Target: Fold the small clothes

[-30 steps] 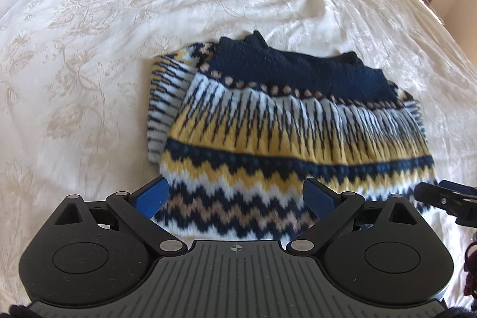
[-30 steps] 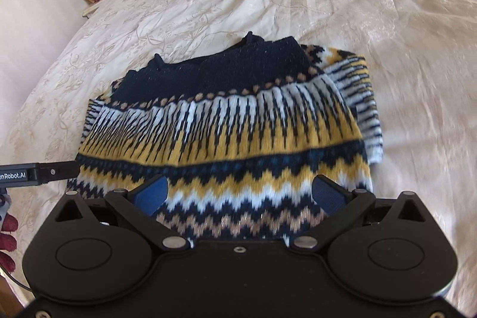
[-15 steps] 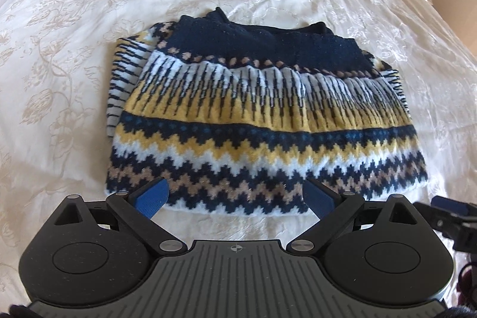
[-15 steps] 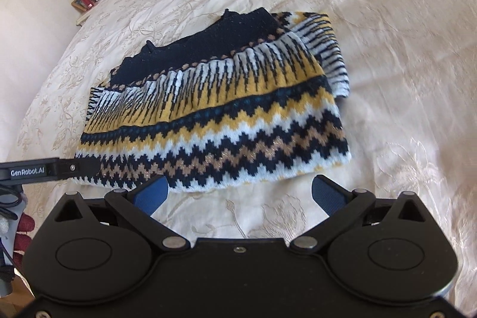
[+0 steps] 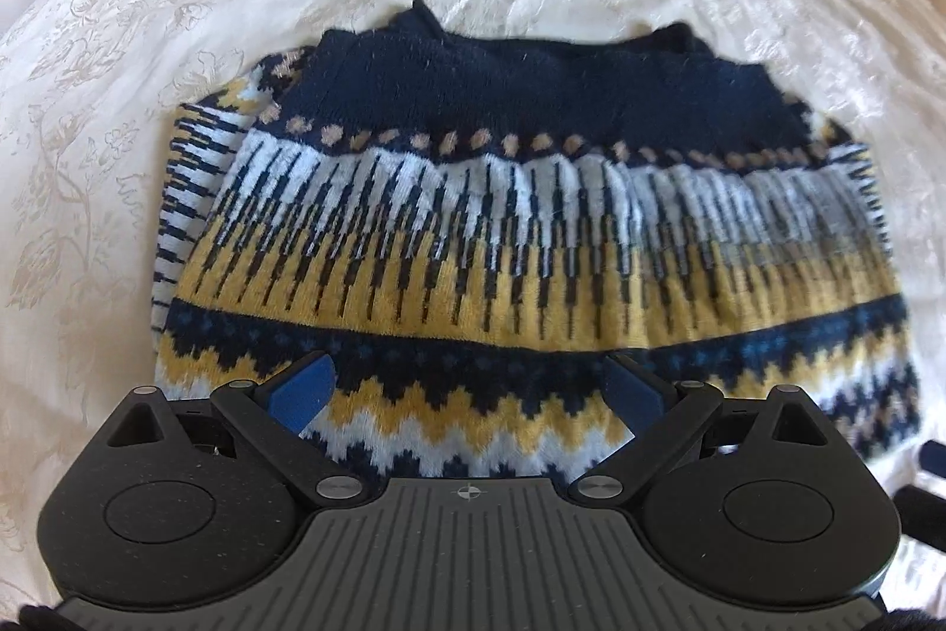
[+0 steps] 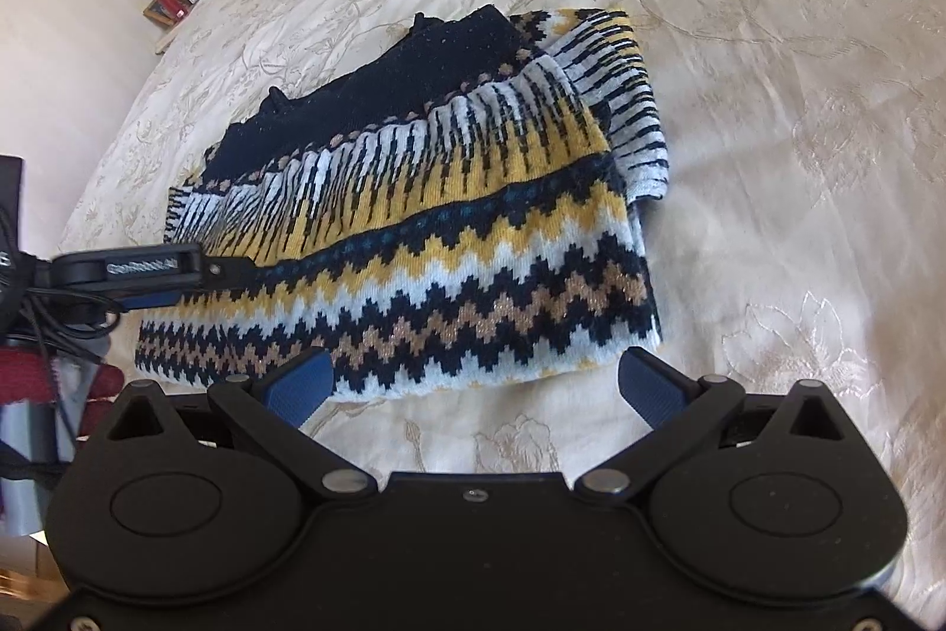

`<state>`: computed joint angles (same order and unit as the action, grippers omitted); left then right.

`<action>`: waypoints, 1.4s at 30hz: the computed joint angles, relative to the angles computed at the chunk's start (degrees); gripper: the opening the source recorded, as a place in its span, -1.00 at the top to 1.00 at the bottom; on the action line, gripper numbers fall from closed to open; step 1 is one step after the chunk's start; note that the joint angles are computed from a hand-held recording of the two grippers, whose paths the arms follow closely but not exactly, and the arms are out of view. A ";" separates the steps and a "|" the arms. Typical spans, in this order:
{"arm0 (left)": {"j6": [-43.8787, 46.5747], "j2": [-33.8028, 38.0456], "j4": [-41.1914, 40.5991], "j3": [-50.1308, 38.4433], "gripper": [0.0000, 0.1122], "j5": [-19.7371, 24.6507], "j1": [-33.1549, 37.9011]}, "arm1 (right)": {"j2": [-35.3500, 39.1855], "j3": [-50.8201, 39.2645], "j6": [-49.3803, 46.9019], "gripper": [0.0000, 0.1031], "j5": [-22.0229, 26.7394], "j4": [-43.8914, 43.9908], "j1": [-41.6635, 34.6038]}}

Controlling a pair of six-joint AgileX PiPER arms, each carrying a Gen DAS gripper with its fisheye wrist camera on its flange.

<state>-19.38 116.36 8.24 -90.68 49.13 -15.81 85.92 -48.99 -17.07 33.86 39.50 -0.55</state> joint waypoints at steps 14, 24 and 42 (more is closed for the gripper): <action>-0.34 8.79 1.59 -9.48 -0.84 7.40 -0.58 | 8.12 -2.05 -16.24 -0.99 3.57 13.82 -8.24; -1.48 8.23 2.35 -8.08 -0.84 5.59 -0.83 | 15.84 -4.42 -25.65 -0.99 8.37 22.53 -13.68; -2.99 7.38 2.98 -6.23 -0.84 4.10 -0.98 | 34.11 -27.71 -22.09 -1.00 18.05 22.89 -13.25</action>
